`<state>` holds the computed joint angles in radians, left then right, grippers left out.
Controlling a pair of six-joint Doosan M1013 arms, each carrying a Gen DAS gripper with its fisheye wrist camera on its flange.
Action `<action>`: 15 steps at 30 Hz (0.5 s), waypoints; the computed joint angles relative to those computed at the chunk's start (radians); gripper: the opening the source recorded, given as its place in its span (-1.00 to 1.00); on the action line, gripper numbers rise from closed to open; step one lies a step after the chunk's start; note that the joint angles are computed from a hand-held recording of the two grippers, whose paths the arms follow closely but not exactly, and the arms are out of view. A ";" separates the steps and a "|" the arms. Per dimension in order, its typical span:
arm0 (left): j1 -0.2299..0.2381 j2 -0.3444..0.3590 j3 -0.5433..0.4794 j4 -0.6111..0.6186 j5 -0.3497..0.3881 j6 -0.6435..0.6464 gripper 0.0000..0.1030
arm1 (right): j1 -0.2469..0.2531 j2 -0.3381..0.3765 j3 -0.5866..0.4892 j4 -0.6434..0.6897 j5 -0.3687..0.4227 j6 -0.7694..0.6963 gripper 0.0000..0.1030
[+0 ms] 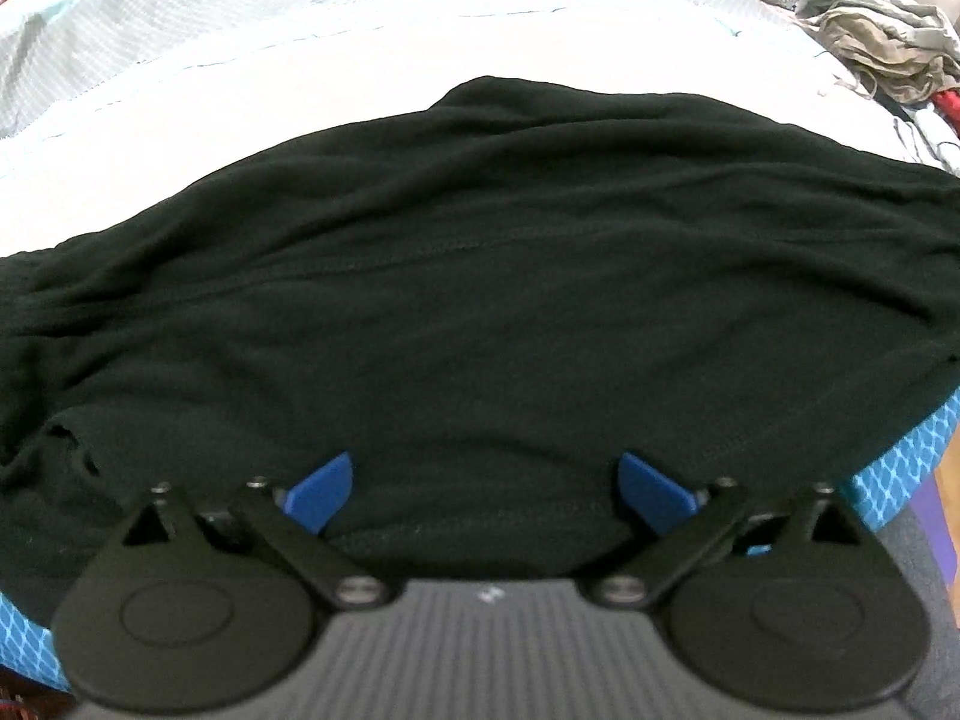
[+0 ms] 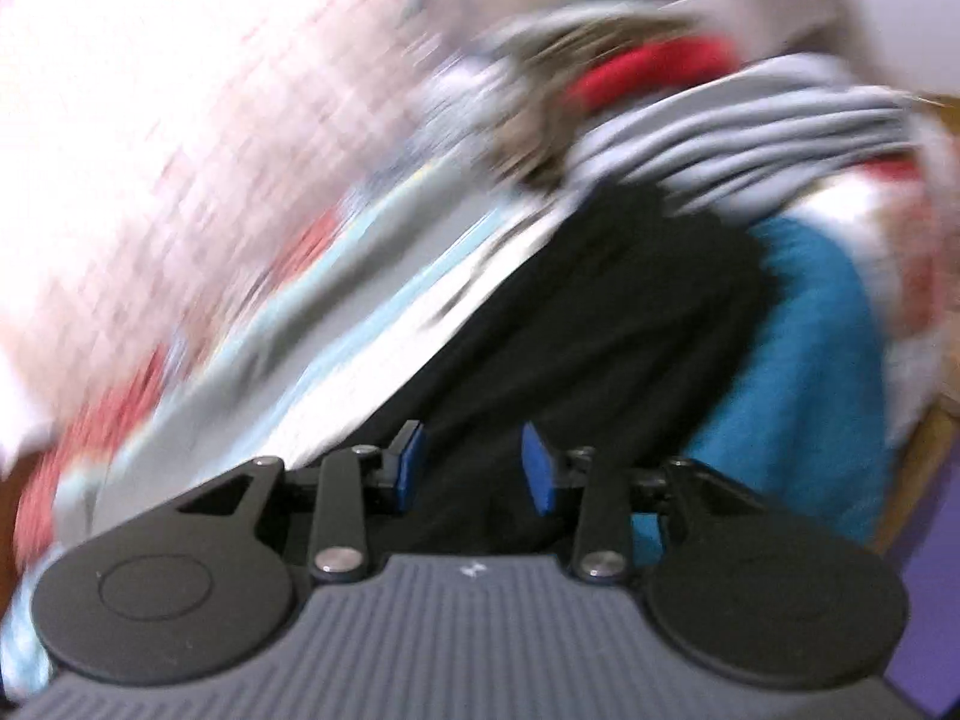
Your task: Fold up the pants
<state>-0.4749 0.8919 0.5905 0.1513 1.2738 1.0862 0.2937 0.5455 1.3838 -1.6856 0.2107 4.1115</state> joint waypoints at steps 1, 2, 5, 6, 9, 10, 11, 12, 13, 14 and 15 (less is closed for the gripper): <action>0.000 0.004 -0.008 0.002 0.008 -0.002 0.97 | -0.010 -0.007 0.019 -0.045 0.031 0.086 -0.23; -0.001 0.010 -0.018 0.004 0.016 -0.003 0.99 | -0.017 -0.011 0.031 -0.059 0.054 0.129 -0.22; -0.003 0.028 -0.051 0.012 0.047 -0.008 0.99 | -0.037 -0.012 0.051 -0.150 0.081 0.268 -0.21; -0.004 0.033 -0.061 0.012 0.055 -0.010 0.99 | -0.041 -0.009 0.051 -0.142 0.083 0.268 -0.19; -0.005 0.044 -0.083 0.017 0.077 -0.014 0.99 | -0.048 0.004 0.043 -0.177 0.080 0.322 -0.11; -0.005 0.049 -0.091 0.017 0.084 -0.013 1.00 | -0.054 0.010 0.038 -0.201 0.061 0.346 -0.08; -0.005 0.054 -0.100 0.018 0.090 -0.012 1.00 | -0.053 0.015 0.030 -0.175 0.052 0.318 -0.05; -0.005 0.059 -0.108 0.019 0.097 -0.012 1.00 | -0.056 0.019 0.026 -0.133 0.045 0.273 -0.01; -0.005 0.062 -0.114 0.021 0.102 -0.012 1.00 | -0.058 0.027 0.022 -0.136 0.042 0.280 -0.01; -0.005 0.064 -0.118 0.022 0.106 -0.013 1.00 | -0.058 0.031 0.022 -0.185 0.051 0.339 0.00; -0.005 0.065 -0.119 0.023 0.107 -0.015 1.00 | -0.057 0.032 0.027 -0.254 0.063 0.422 0.04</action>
<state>-0.4798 0.9567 0.4718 0.1738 1.3813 1.0713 0.2362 0.5770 1.4113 -1.9392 0.2740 4.5340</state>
